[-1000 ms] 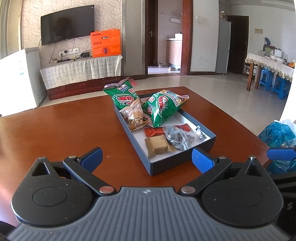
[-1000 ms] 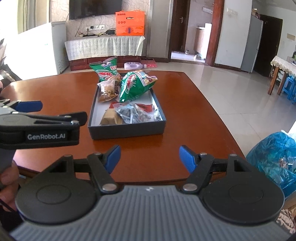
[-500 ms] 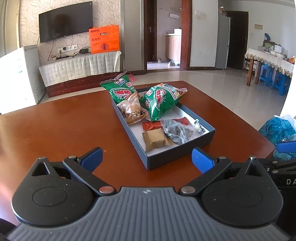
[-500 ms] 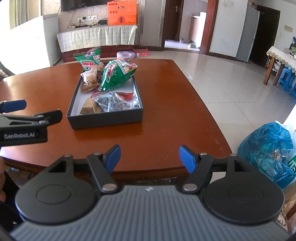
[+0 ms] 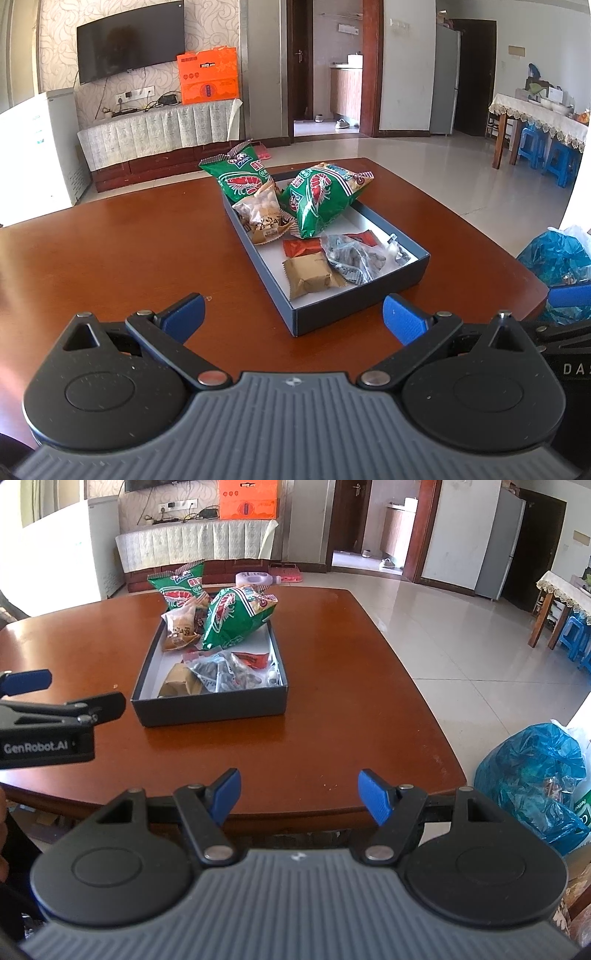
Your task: Organize snacks
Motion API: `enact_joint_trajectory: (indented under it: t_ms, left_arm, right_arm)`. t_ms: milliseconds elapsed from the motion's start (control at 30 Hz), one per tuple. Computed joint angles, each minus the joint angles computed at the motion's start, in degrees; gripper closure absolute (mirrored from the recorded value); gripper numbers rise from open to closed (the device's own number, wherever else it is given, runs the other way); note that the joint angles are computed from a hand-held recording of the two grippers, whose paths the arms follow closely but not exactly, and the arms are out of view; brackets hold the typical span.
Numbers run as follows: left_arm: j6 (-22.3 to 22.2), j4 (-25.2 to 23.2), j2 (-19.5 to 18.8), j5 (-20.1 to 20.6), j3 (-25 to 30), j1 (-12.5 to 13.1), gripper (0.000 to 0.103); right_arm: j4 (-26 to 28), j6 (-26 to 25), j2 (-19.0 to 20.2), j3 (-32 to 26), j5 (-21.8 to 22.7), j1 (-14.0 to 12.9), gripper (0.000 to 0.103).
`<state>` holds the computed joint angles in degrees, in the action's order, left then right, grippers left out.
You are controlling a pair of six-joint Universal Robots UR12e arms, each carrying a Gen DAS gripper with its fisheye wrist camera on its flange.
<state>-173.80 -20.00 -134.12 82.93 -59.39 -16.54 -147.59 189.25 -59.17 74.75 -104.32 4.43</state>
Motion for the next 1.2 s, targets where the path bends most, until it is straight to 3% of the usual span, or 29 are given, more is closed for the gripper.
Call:
enact_joint_trajectory:
  t_ms: [1200]
  left_arm:
    - [1.43, -0.73, -0.03, -0.03, 0.38, 0.09, 0.0]
  right_arm:
    - [0.59, 0.1, 0.06, -0.08, 0.56, -0.1, 0.031]
